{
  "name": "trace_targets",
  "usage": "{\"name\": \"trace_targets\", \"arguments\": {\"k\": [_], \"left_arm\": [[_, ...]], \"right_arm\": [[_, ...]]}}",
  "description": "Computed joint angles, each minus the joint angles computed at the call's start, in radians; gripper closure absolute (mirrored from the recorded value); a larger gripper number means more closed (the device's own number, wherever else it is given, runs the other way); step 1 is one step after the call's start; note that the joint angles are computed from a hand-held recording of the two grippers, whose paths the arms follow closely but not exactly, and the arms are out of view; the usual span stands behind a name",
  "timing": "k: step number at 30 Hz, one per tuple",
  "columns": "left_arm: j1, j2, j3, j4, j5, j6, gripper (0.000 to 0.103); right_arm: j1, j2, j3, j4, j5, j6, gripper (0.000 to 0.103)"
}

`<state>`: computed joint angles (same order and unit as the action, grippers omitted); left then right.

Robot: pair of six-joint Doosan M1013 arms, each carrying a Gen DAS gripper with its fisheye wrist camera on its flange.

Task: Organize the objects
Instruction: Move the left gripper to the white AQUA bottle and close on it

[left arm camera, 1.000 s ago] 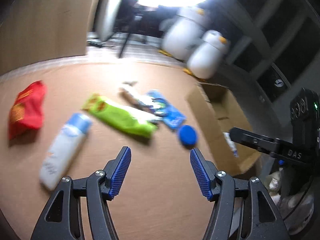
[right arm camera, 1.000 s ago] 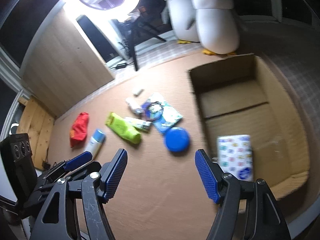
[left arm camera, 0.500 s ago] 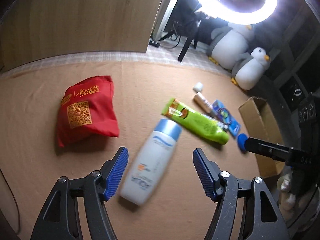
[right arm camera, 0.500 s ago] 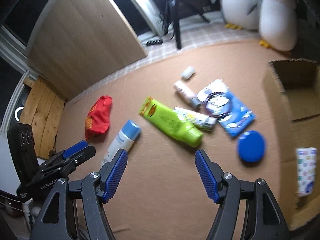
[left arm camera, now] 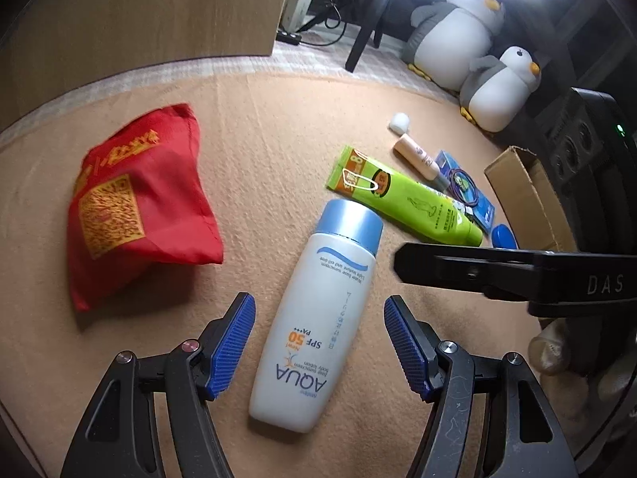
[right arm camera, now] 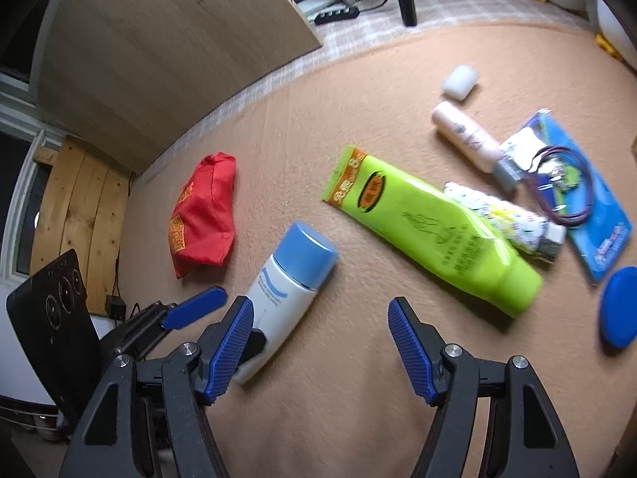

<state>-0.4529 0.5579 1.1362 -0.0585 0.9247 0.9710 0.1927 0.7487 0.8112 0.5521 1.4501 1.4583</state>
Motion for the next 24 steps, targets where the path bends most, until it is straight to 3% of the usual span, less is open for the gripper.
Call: {"name": "trace_targets", "arguments": {"k": [13,15,24], "left_arm": [[0.006,0.012,0.012,-0.089,-0.031,0.043,0.033],[0.005,0.012,0.012,-0.099,-0.037,0.043,0.034],[-0.007,0.015,0.012,-0.079,-0.046,-0.022,0.056]], "right_arm": [[0.019,0.032,-0.024,0.02,0.04,0.006,0.037],[0.019,0.034,-0.028,0.024,0.045,0.002,0.041],[0.024,0.038,-0.025,0.039,0.071,-0.019,0.059]]}}
